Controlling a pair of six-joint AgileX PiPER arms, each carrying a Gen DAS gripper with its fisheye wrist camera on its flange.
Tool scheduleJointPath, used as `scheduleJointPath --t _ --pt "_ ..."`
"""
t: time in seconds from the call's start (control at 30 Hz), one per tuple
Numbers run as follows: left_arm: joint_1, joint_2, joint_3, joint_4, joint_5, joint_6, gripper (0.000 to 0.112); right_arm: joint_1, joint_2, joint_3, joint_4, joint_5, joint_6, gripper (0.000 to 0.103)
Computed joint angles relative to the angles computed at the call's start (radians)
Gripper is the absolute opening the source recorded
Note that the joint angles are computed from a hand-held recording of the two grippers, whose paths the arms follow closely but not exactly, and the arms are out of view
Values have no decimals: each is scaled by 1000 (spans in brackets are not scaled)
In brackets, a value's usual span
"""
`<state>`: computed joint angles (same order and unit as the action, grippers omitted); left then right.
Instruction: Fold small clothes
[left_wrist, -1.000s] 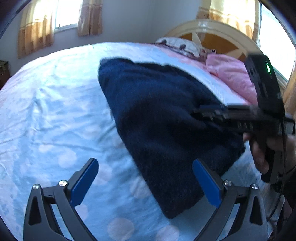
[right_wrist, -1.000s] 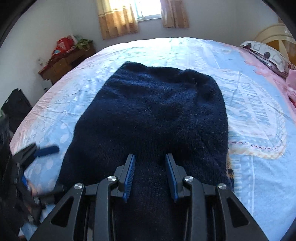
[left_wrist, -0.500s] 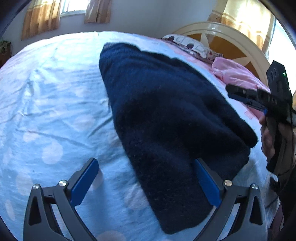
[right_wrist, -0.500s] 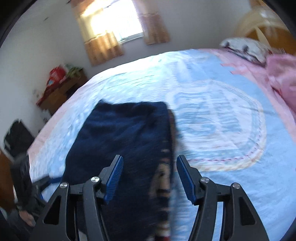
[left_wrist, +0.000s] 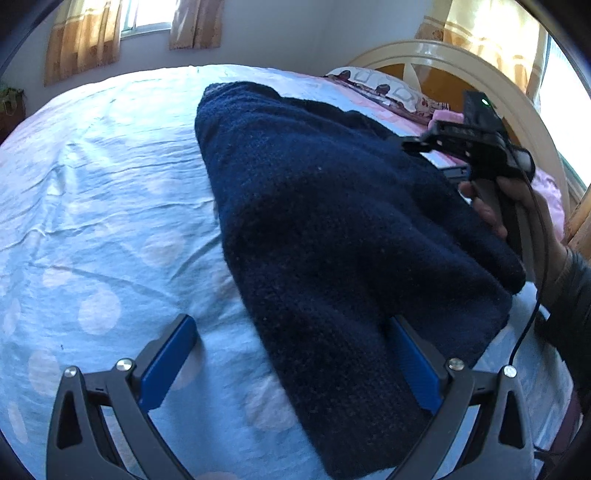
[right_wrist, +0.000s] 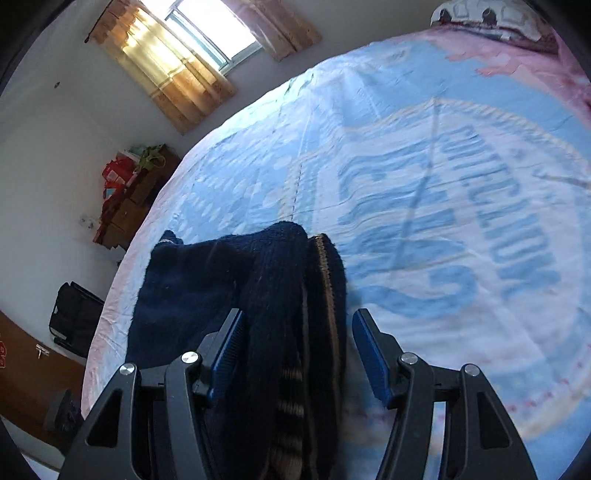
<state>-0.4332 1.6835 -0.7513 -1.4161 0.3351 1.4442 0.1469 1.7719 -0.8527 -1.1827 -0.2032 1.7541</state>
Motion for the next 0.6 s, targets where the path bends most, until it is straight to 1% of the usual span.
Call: scheduleJointPath --t 0.03,0.07,0.13,0.17,0.4,0.53,0.57,0.6 --pt "-7 1 -1 -4 -11 2 103 -4 18 -16 -31 -11 31 61" --pt "-10 3 -3 -6 -13 2 103 -15 34 -24 -23 -35 23 61" --pt "-6 11 -10 -12 -2 5 103 -33 48 -24 31 -70 -22 61" --pt "-4 14 -12 -17 2 10 103 -50 60 -23 50 -102 -38 61" --pt "14 16 1 -63 17 70 103 -117 136 -53 24 -260 -14 61" --pt "21 7 14 -76 22 87 103 -154 170 -82 -42 -348 39 61" --pt "22 6 15 -76 23 88 103 -160 174 -81 -40 -359 38 61" --pt "18 2 17 -75 19 85 103 -160 173 -80 -29 -353 31 59"
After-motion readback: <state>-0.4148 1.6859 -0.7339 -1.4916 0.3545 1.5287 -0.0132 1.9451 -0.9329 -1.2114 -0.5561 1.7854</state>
